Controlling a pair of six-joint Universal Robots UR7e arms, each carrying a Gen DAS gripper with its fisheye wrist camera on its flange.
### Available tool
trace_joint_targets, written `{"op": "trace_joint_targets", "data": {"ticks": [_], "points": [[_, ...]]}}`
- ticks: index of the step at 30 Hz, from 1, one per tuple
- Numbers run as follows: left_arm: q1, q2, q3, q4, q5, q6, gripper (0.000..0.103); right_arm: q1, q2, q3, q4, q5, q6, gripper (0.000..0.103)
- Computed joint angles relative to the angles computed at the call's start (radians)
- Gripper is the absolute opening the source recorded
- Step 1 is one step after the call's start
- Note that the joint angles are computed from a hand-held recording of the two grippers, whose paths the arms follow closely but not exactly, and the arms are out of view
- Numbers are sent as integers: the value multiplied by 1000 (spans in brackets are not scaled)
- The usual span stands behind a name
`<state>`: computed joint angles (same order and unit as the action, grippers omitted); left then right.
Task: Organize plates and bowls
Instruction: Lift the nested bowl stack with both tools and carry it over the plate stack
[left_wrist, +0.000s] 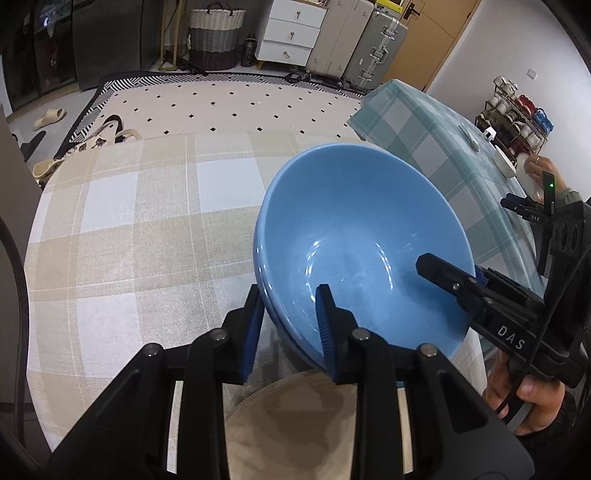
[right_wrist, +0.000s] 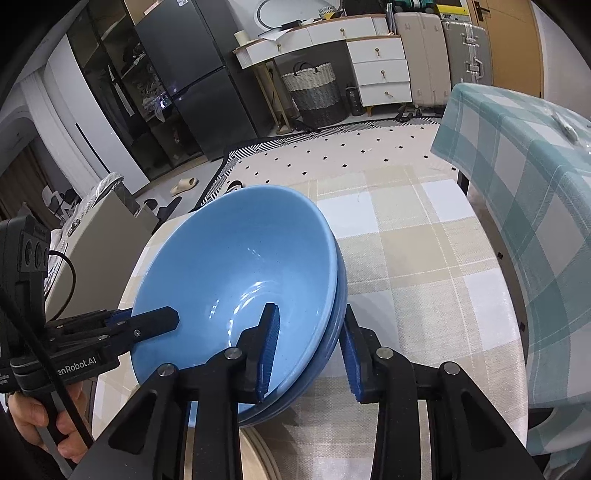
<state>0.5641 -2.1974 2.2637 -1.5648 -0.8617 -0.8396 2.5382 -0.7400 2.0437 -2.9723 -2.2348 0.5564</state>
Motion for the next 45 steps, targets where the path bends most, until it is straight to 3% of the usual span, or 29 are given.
{"op": "trace_joint_targets", "data": {"ticks": [11, 20, 32, 45], "points": [[-191, -37, -66, 239, 38, -210, 25, 61, -43, -10, 44, -40, 9, 33], [-438, -60, -147, 531, 20, -491, 25, 127, -90, -9, 80, -59, 40, 33], [-742, -33, -269, 882, -91, -876, 25, 210, -108, -43, 146, -61, 73, 33], [-929, 29, -351, 1037, -209, -1067, 25, 281, -108, -72, 199, -55, 127, 33]]}}
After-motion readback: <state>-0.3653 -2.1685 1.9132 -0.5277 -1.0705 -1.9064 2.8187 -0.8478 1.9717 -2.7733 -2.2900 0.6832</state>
